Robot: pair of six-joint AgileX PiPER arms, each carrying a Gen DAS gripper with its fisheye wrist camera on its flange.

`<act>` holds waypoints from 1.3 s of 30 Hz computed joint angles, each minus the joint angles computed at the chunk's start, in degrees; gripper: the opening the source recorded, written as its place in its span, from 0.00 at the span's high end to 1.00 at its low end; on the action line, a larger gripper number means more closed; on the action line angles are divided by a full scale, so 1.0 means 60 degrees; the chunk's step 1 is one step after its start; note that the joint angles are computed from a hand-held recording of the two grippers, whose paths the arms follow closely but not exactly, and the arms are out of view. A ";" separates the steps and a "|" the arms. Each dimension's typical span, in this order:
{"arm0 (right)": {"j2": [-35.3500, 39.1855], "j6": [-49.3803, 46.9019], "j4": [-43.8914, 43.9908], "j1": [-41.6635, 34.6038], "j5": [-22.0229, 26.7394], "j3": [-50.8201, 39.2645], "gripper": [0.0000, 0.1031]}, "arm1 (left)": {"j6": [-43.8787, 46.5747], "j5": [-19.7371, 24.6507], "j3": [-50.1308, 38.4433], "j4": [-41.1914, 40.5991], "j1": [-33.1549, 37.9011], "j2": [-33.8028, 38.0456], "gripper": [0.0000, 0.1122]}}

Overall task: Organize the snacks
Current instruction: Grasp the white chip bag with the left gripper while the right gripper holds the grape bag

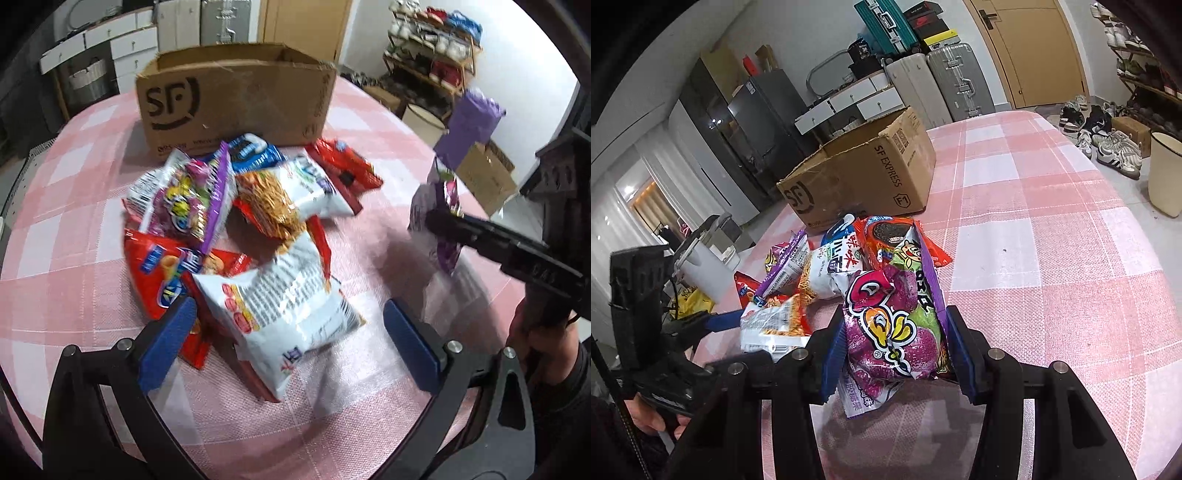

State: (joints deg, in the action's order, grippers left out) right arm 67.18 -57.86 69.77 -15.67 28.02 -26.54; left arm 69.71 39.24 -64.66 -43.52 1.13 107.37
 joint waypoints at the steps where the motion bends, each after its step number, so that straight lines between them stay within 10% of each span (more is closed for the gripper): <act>1: 0.0006 -0.0092 0.0062 -0.0053 0.0042 0.0018 0.50 | -0.0039 -0.0074 0.0023 0.0077 -0.0071 0.0054 0.10; 21: -0.0097 -0.0794 0.0640 -0.0591 0.0407 0.0368 0.50 | -0.1182 0.0842 -0.1517 0.0205 -0.0443 0.1438 0.56; 39: -0.0760 0.1035 -0.0702 0.0441 0.0131 -0.0087 0.50 | -0.0344 0.1574 -0.0926 -0.0313 0.0390 0.0478 0.60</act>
State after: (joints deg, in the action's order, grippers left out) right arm 62.62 -51.65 65.56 -13.03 28.81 -27.06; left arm 67.65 48.69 -70.22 -45.40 3.47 110.24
